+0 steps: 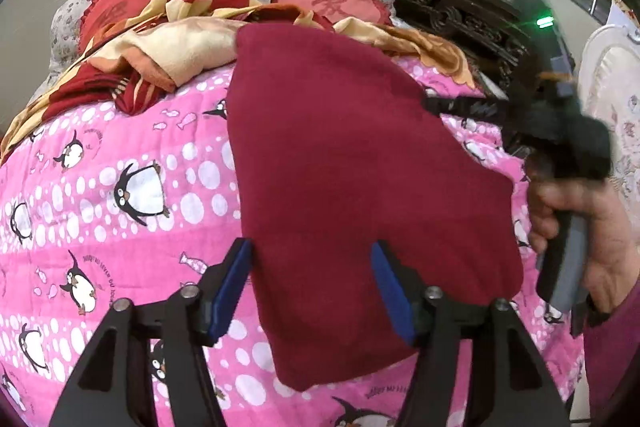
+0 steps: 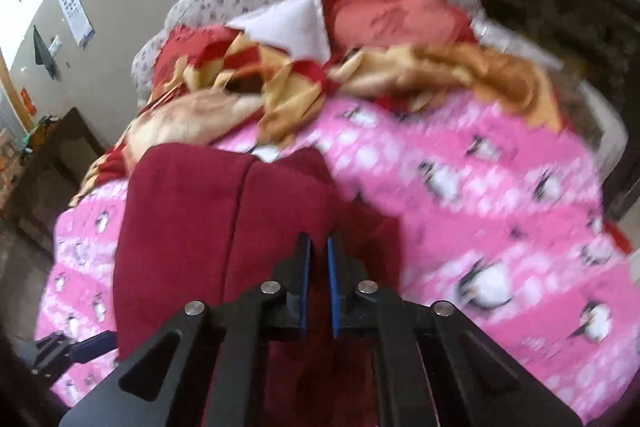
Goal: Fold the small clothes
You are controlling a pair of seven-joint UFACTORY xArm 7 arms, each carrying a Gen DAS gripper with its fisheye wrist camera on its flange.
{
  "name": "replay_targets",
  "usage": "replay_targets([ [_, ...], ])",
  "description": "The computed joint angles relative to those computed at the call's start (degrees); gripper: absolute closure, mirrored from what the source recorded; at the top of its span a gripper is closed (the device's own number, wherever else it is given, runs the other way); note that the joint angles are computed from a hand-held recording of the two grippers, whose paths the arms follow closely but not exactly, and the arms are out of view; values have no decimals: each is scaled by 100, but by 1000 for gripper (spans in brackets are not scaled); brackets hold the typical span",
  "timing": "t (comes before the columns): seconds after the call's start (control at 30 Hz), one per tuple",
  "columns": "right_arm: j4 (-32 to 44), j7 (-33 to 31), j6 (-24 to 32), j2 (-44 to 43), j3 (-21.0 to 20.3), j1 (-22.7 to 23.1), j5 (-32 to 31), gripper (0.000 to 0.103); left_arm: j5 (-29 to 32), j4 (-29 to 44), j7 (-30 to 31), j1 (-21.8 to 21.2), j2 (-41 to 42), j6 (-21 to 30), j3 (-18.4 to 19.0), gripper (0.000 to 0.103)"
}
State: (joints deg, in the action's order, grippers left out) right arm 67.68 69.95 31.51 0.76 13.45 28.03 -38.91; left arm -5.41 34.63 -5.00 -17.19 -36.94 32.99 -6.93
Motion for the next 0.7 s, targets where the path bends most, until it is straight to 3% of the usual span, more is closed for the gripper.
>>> replay_targets([
  [0.03, 66, -84, 131, 131, 33, -49, 143, 99, 33, 4, -29, 16, 18, -19, -49, 36],
  [0.2, -452, 101, -516, -333, -60, -94, 307, 93, 78, 12, -160, 53, 90, -18, -49, 35],
  [0.37, -803, -172, -789, -945, 282, -172, 599, 77, 15, 13, -178, 54, 119, -45, 0, 35],
  [0.57, -1086, -678, -1024, -1075, 636, -127, 1023, 77, 82, 13, -260, 85, 107, -42, -55, 35],
  [0.7, -946, -669, -125, -768, 958, -299, 495, 77, 93, 4, -250, 45, 111, -59, -52, 32],
])
